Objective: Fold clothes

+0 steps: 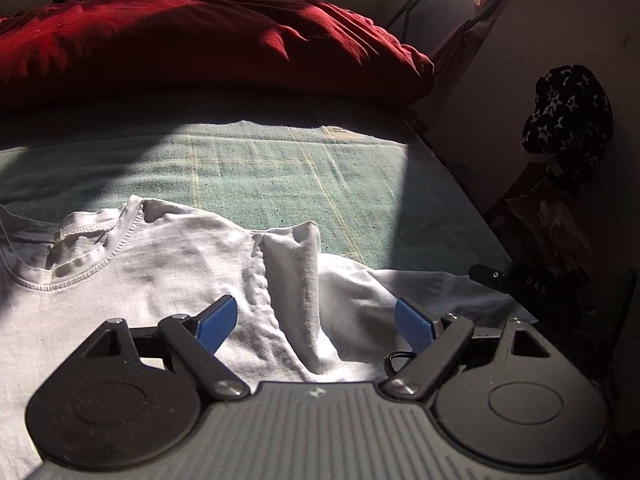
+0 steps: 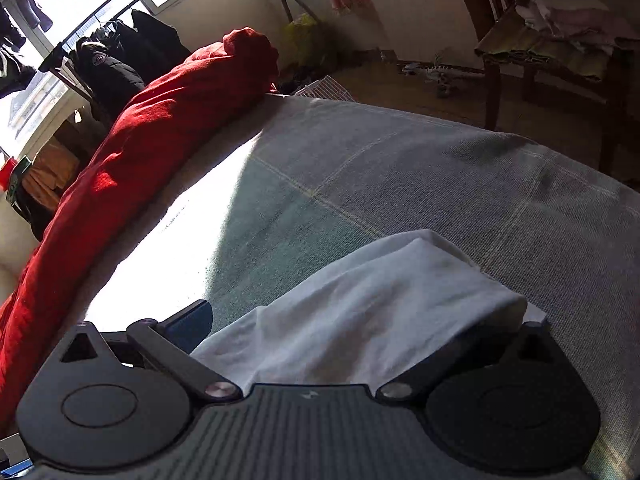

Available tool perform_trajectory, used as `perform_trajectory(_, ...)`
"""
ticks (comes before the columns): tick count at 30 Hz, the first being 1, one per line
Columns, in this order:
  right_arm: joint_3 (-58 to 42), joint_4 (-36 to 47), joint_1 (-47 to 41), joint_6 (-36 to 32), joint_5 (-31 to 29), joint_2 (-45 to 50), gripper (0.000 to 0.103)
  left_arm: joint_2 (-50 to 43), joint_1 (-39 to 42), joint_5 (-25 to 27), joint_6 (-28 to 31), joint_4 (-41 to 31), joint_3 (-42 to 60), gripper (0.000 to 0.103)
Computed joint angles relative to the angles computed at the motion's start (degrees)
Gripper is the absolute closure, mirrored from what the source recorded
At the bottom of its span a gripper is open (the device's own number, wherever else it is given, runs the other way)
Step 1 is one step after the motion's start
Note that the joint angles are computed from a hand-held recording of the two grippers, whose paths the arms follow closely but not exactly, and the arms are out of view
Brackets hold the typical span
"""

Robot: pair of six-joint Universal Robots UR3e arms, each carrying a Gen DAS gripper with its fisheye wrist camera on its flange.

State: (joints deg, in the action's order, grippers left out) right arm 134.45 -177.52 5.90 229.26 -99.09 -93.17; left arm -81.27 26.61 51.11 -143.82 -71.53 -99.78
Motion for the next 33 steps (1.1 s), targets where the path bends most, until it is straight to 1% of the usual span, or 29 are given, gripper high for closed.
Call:
perform_trajectory(4, 3.98, -6.42, -1.1, -2.91, -1.93, -2.07, 0.0, 0.69, 0.42, 0.99, 0.71, 0.96, 0.0, 0.017)
perform_trajectory(6, 5.7, -7.67, -2.57, -6.11, -3.69, -4.95, 0.0, 0.61, 0.66, 1.96, 0.27, 1.37, 0.06, 0.017)
perform_trajectory(9, 6.19, -5.68, -6.08, -11.26, -4.7, -8.97, 0.0, 0.94, 1.21, 1.97, -0.94, 1.63, -0.8, 0.017)
perform_trajectory(10, 6.48, -5.04, -7.81, -13.23, -4.2, -10.39, 0.0, 1.02, 1.18, 1.91, -1.02, 1.69, -1.08, 0.017)
perform_trajectory(12, 7.3, -3.86, -12.19, -17.63, -1.4, -13.21, 0.0, 1.25, 0.96, 1.81, -0.93, 1.88, -1.65, 0.017)
perform_trajectory(13, 7.29, -3.41, -13.59, -20.07, -1.07, -13.87, 0.0, 1.38, 0.79, 1.79, -0.76, 2.01, -1.92, 0.017)
perform_trajectory(15, 6.54, -3.23, -14.7, -25.76, -3.22, -13.77, 0.0, 1.68, 0.55, 1.7, -0.29, 2.22, -2.27, 0.017)
perform_trajectory(16, 6.87, -3.1, -16.01, -28.16, -2.94, -14.59, 0.0, 1.81, 0.45, 1.75, -0.16, 2.38, -2.42, 0.017)
perform_trajectory(17, 7.78, -2.05, -18.51, -30.27, -1.34, -16.66, 0.0, 1.95, 0.34, 1.8, -0.04, 2.55, -2.56, 0.017)
perform_trajectory(18, 8.42, 0.35, -20.9, -31.28, 0.12, -18.93, 0.0, 2.08, 0.24, 1.85, 0.09, 2.71, -2.7, 0.017)
perform_trajectory(20, 8.98, 5.71, -24.22, -32.04, 1.13, -22.62, 0.0, 2.14, 0.04, 1.97, 0.11, 2.98, -2.79, 0.017)
perform_trajectory(26, 11.77, 15.88, -31.92, -32.71, 6.01, -33.41, 0.0, 1.27, -0.74, 2.89, -1.38, 4.43, -2.83, 0.017)
perform_trajectory(27, 12.0, 17.96, -33.46, -32.59, 7.81, -35.01, 0.0, 1.3, -0.69, 2.77, -1.36, 4.37, -2.91, 0.017)
perform_trajectory(29, 12.45, 24.21, -38.32, -32.42, 13.9, -39.06, 0.0, 1.53, -0.62, 2.79, -1.21, 4.35, -3.22, 0.017)
perform_trajectory(33, 14.79, 37.46, -46.42, -33.3, 24.22, -50.17, 0.0, 1.95, -1.16, 4.08, -0.43, 4.64, -3.75, 0.017)
